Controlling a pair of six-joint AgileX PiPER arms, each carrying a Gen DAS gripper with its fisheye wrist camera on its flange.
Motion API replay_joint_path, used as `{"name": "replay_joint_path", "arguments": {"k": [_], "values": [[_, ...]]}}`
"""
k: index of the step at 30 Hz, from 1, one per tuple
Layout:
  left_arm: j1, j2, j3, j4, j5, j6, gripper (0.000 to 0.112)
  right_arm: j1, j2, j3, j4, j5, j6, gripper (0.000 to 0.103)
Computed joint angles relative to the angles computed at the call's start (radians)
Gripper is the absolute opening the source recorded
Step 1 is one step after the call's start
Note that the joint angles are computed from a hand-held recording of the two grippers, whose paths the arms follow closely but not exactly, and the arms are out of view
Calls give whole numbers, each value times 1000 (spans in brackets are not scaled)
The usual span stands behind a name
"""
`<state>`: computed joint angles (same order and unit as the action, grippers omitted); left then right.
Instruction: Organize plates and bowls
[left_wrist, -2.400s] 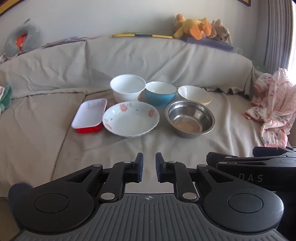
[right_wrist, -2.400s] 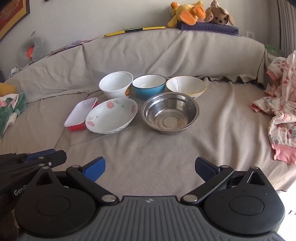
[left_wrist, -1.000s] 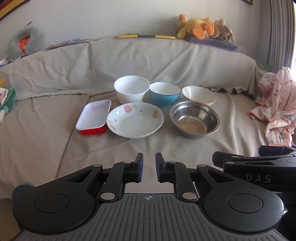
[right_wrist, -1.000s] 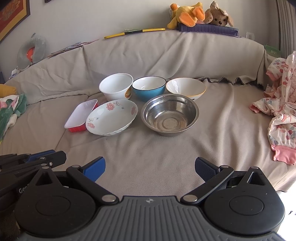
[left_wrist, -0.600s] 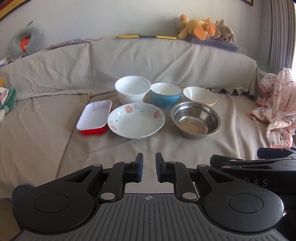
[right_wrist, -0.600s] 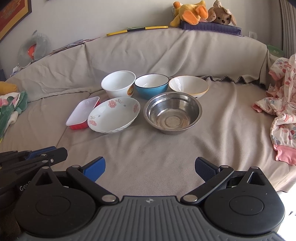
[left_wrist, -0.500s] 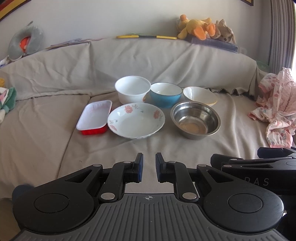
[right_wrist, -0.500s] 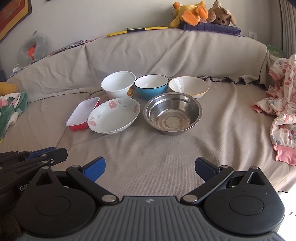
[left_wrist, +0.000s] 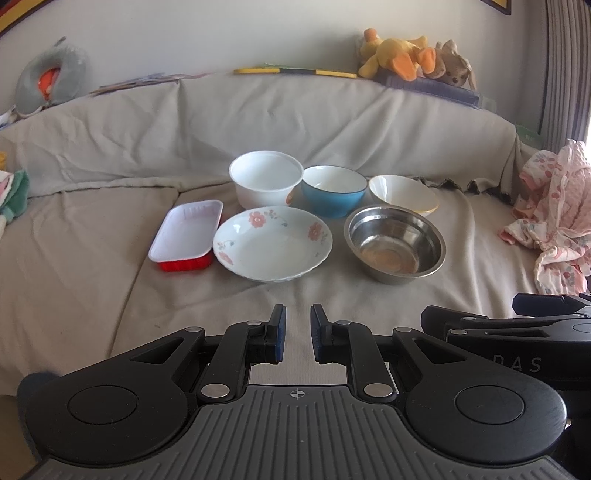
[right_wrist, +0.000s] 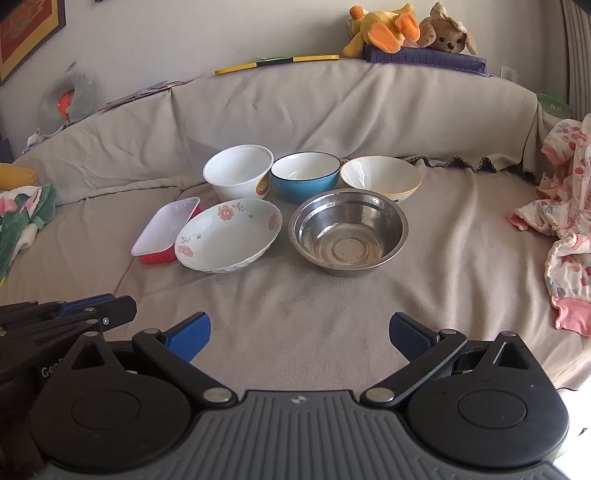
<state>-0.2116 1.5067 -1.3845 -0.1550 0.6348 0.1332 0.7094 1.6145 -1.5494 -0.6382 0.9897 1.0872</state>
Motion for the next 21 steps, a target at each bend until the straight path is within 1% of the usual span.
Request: {"name": "replay_joint_path", "arguments": {"k": [2,4,6,9,12,14,15,18,19,21], "values": [[32,55,-43,-98,12,77,17,-30,24,-1,2,-46,-11,103],[90,140,-120,-269,74,198,16,-73,60,-8,10,-104,-24,103],[159,273,-260,-435,202,279,16,-120,109,-31,19,-153,-18,103],[246,473,-478,-601,360,301,16,-194,165,-38,66,-285,-44,103],[293,645,-692,-640,431,234,16,-238,242,-94,125,-353,-124,103],[315,722,-783,-647,419,236,16,-248,308,-169,173,-336,-203,103],[320,755,-836,-622,411,211,16,-257,342,-212,227,-322,-270,103],[335,806,-916,-565,381,186,16,-272,405,-277,360,-334,-407,103],[341,822,-941,-559,381,185,16,-273,431,-311,394,-322,-449,103],[356,888,-1060,-537,427,143,16,-266,475,-367,424,-304,-509,103]]}}
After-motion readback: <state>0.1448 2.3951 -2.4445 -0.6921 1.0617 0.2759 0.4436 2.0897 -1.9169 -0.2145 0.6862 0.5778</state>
